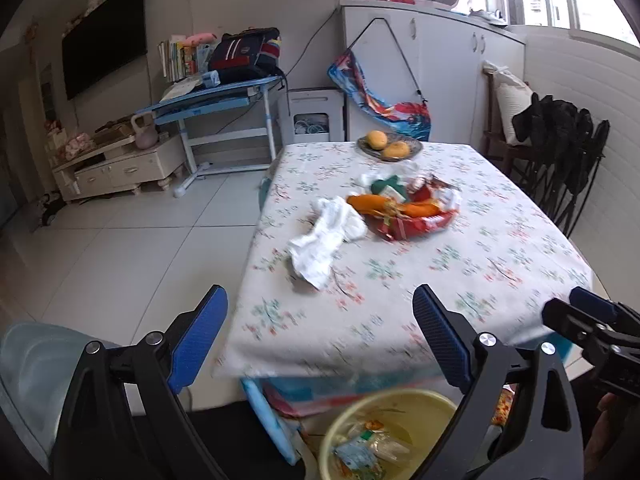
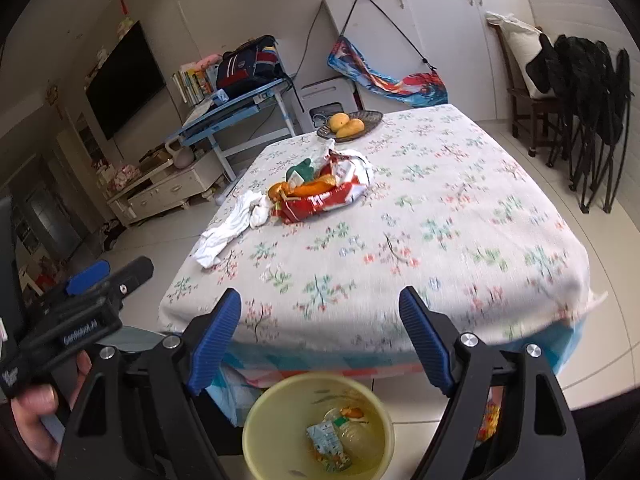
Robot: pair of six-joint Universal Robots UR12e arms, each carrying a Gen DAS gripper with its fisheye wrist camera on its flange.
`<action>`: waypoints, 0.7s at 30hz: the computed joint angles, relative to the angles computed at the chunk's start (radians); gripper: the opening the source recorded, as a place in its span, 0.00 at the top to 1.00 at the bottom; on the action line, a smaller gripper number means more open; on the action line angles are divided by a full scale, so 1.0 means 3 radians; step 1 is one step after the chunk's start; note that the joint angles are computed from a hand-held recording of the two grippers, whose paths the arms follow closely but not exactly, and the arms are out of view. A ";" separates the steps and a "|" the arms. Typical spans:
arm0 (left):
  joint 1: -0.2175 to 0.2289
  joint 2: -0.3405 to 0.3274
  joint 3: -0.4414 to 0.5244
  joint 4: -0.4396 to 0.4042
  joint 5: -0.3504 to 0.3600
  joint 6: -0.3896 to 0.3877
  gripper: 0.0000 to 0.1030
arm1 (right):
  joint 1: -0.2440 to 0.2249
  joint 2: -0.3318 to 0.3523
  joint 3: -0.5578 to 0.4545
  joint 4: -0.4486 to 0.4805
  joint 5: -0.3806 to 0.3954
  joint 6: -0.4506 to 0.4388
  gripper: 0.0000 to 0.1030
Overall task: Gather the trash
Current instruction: 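Move both open tools back over the table toward the trash pile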
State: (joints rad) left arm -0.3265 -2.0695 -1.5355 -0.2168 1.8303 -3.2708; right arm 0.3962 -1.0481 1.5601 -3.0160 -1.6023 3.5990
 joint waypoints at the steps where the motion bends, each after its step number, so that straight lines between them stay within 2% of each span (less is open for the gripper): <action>1: 0.0015 -0.0019 0.0044 -0.0049 -0.0019 -0.0018 0.12 | -0.0008 0.0017 -0.0030 0.0023 0.0019 -0.0014 0.24; 4: 0.0088 -0.0086 0.0199 -0.0310 -0.0207 -0.0075 0.12 | -0.0029 0.0075 -0.0144 0.0110 0.0042 -0.0096 0.24; 9: 0.0158 -0.0235 0.0459 -0.0618 -0.0349 -0.0107 0.12 | -0.0081 0.0205 -0.0392 0.0237 0.0144 -0.0174 0.24; 16: 0.0209 -0.0460 0.0847 -0.1026 -0.0414 -0.0105 0.12 | -0.0222 0.0479 -0.0826 0.0525 0.0417 0.0222 0.24; 21: 0.0217 -0.0636 0.1136 -0.1373 -0.0422 0.0066 0.12 | -0.0262 0.0710 -0.1163 0.0754 0.0506 0.0373 0.24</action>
State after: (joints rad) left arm -0.2615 -2.2602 -1.1948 -0.6288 1.7037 -3.2509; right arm 0.3175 -0.8351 1.2112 -2.7897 -1.4505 3.7109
